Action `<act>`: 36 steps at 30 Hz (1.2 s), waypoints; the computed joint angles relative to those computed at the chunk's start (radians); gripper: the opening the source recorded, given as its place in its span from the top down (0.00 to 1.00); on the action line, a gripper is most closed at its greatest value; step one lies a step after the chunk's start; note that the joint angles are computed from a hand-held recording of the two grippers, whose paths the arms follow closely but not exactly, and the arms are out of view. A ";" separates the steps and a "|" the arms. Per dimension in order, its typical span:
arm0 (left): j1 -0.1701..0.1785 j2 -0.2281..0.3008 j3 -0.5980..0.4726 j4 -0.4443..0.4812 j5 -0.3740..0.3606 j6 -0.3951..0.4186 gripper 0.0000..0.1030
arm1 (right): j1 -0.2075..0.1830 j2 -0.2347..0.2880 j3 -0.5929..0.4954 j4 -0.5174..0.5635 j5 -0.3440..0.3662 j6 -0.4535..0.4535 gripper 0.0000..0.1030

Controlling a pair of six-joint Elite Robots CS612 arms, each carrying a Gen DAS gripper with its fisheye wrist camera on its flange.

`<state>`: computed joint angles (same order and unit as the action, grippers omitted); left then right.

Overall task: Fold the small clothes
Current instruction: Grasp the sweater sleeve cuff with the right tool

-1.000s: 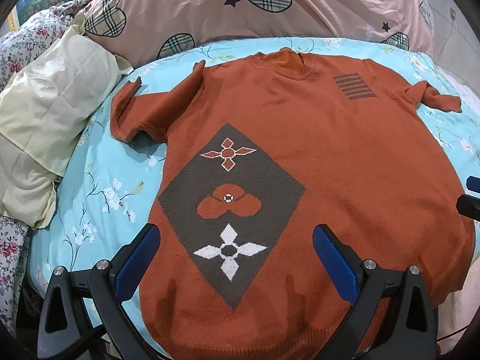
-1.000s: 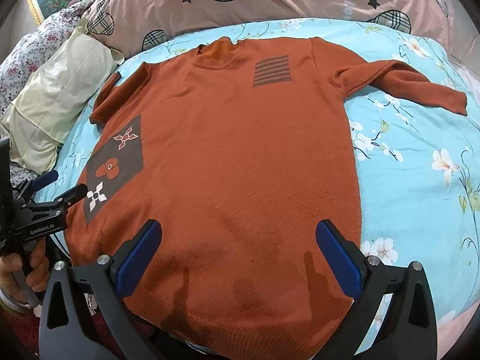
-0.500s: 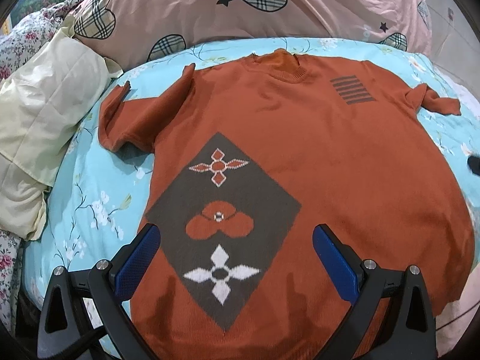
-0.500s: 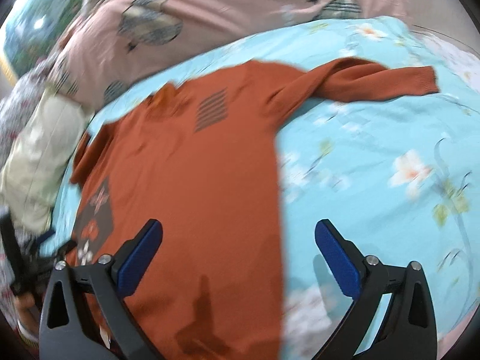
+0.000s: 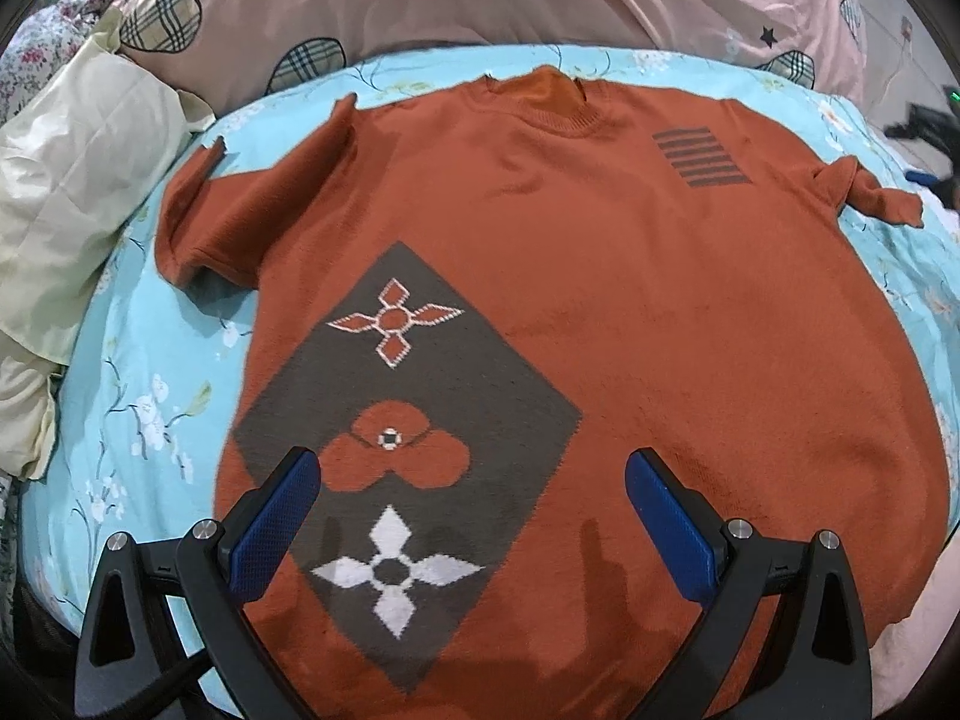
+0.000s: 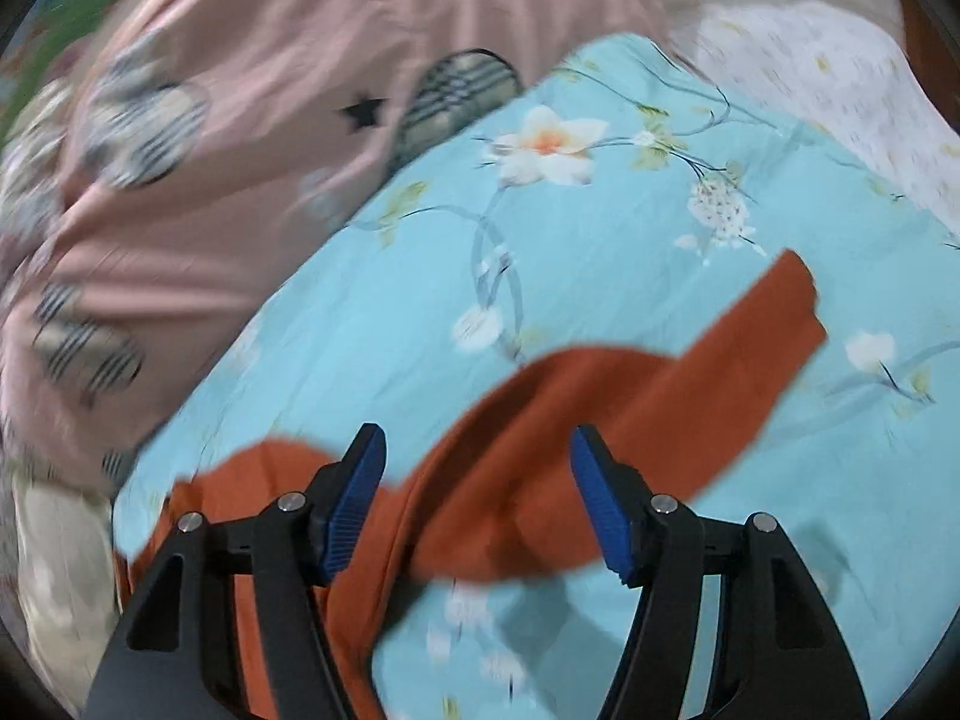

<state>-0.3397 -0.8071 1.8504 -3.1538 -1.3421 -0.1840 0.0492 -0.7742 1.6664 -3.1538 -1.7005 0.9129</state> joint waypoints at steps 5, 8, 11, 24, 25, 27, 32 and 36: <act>0.001 0.014 -0.023 0.037 -0.041 -0.014 0.01 | -0.036 0.029 -0.077 0.265 0.047 0.118 0.37; 0.000 0.024 -0.033 0.049 -0.059 -0.009 0.01 | -0.050 0.050 -0.100 0.288 0.083 0.137 0.32; -0.001 0.033 -0.044 0.068 -0.077 0.000 0.01 | -0.036 0.060 -0.128 0.323 0.033 0.124 0.29; 0.017 0.028 -0.028 0.024 -0.117 -0.017 0.01 | 0.079 0.086 -0.151 -0.043 0.017 -0.154 0.92; 0.020 0.027 -0.028 0.023 -0.120 -0.023 0.01 | 0.090 0.098 -0.172 -0.080 0.057 -0.181 0.92; 0.028 0.023 -0.026 0.015 -0.131 -0.038 0.01 | 0.112 0.121 -0.209 -0.136 0.130 -0.243 0.92; 0.049 0.011 -0.012 -0.023 -0.164 -0.078 0.01 | 0.178 0.195 -0.336 -0.147 0.345 -0.450 0.92; 0.073 0.011 -0.014 -0.037 -0.176 -0.105 0.01 | 0.226 0.232 -0.394 0.028 0.451 -0.620 0.92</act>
